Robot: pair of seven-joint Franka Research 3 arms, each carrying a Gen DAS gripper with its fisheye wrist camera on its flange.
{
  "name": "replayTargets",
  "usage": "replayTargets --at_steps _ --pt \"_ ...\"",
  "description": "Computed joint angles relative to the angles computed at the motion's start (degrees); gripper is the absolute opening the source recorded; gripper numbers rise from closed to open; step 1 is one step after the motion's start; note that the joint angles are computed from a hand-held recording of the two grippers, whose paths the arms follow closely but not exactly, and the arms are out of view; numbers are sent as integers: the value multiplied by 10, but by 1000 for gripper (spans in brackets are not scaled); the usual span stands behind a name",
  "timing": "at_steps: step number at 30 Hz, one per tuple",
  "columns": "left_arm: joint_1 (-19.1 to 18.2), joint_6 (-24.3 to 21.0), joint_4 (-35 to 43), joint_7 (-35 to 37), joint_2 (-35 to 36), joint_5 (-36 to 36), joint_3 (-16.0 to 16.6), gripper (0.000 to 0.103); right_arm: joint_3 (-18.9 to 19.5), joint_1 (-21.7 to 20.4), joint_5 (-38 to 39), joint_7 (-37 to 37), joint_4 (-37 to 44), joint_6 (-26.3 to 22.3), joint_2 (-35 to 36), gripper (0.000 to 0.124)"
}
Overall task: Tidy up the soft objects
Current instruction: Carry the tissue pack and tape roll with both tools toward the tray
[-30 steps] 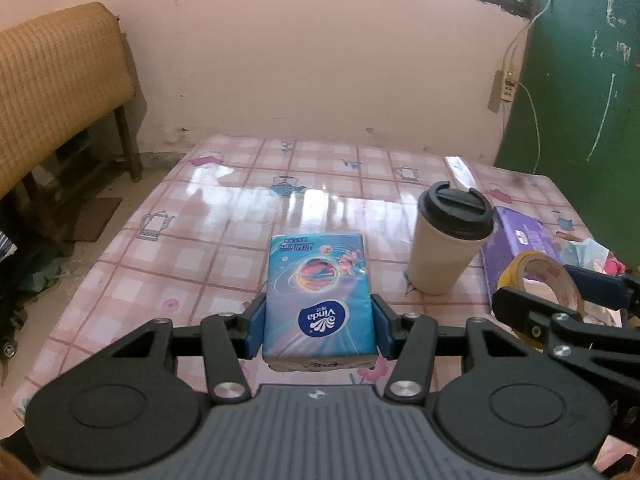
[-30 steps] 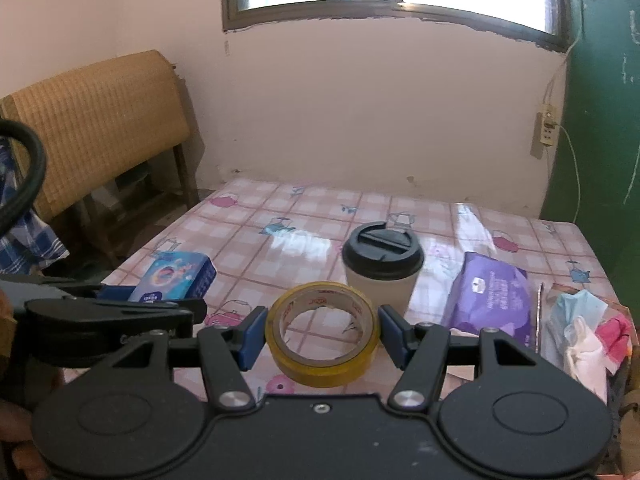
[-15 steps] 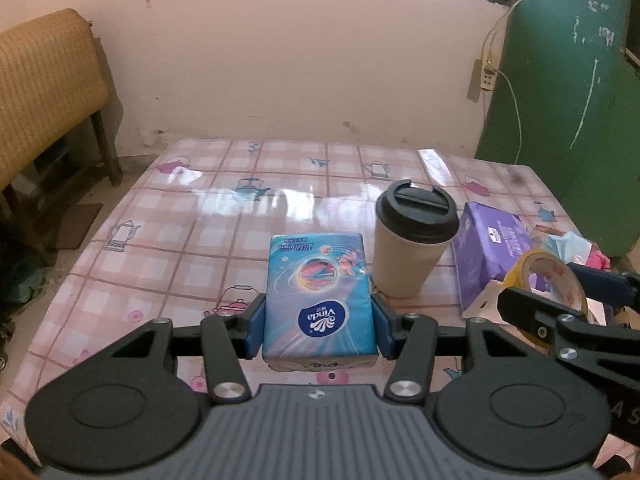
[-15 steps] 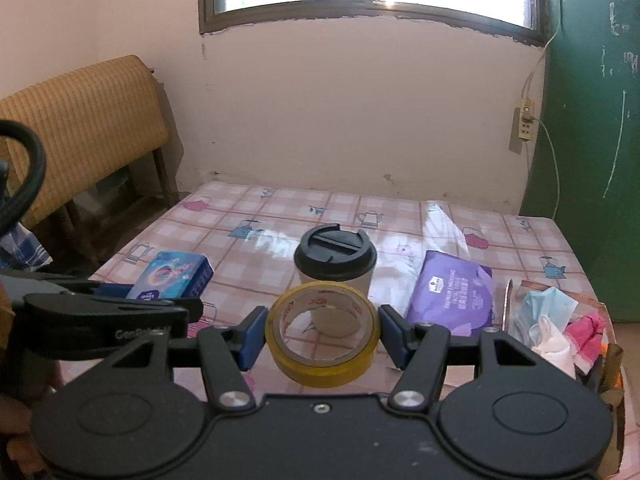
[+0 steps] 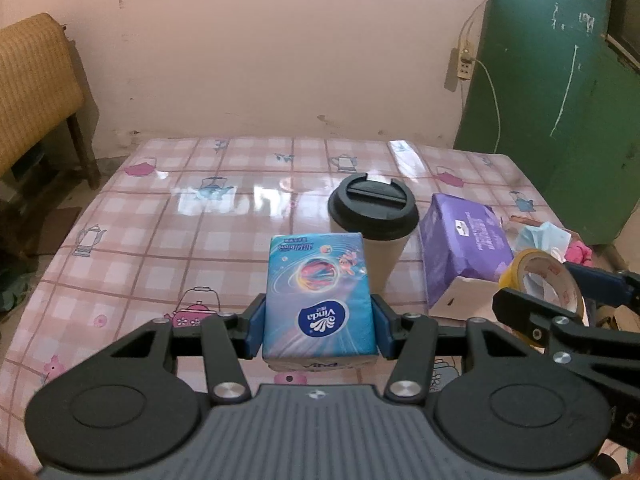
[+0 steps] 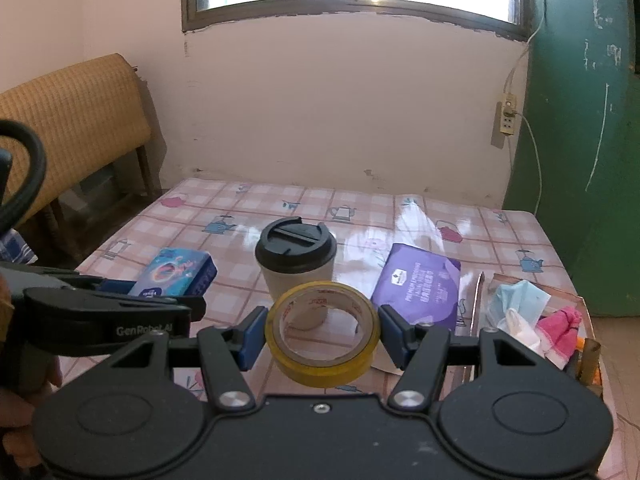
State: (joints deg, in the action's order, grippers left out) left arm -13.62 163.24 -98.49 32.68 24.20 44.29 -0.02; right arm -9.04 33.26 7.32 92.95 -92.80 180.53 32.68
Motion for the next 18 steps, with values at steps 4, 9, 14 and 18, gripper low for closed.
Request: replayTargets --at_steps 4,9,14,18 --pt "-1 0 8 7 5 -5 -3 54 2 -5 1 -2 -3 1 -3 72" --pt "-5 -1 18 16 12 -11 -6 54 -2 -6 3 -4 -13 5 -9 72" --pt "-10 -4 27 22 17 -17 -7 54 -5 -9 6 -6 -23 7 -15 72" --pt "-14 -5 32 28 22 -21 -8 54 -11 -7 9 -2 -31 9 -20 72"
